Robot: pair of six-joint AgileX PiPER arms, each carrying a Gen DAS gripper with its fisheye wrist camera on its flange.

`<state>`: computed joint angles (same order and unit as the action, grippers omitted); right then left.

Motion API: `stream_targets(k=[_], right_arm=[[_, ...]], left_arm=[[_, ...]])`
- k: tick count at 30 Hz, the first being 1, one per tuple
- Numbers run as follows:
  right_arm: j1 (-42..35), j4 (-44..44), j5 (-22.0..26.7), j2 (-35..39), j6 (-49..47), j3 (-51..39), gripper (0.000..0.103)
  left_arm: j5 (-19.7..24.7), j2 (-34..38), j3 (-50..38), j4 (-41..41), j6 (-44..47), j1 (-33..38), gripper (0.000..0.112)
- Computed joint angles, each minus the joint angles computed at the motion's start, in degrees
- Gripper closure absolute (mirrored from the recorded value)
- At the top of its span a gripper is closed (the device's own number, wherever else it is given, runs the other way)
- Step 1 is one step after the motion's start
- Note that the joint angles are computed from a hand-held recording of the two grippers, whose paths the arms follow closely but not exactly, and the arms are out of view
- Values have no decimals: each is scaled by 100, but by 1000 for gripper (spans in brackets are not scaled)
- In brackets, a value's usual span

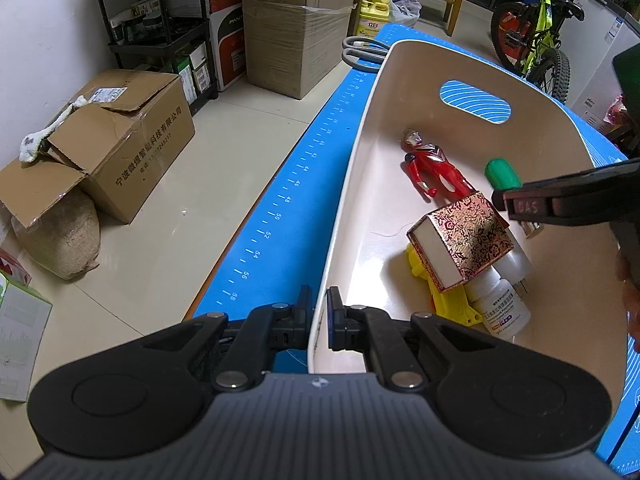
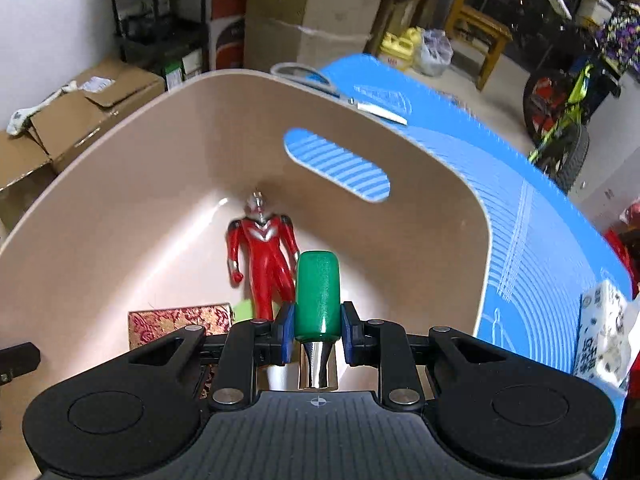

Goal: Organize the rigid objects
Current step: 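Carry the screwdriver into the basket and release it, then grasp the black earbud case with the right gripper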

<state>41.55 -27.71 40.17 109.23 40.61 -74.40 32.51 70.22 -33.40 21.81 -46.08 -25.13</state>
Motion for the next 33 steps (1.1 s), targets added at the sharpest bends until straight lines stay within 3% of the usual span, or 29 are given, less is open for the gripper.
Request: stream_targets(k=[9, 10, 15, 22, 33], right_arm=[[-74, 529, 268, 301, -551, -292, 69], [-85, 559, 319, 308, -594, -318, 61], [-53, 483, 220, 165, -560, -175, 50], [71, -47, -244, -559, -44, 468, 34], [-344, -800, -390, -2223, 924, 1498, 34]], left_arm=[[1, 8, -2, 18, -14, -1, 103], [-2, 10, -3, 12, -4, 4, 103], [-3, 14, -4, 20, -28, -11, 103], [-1, 16, -3, 30, -40, -16, 103], [16, 21, -14, 46, -54, -22, 103]])
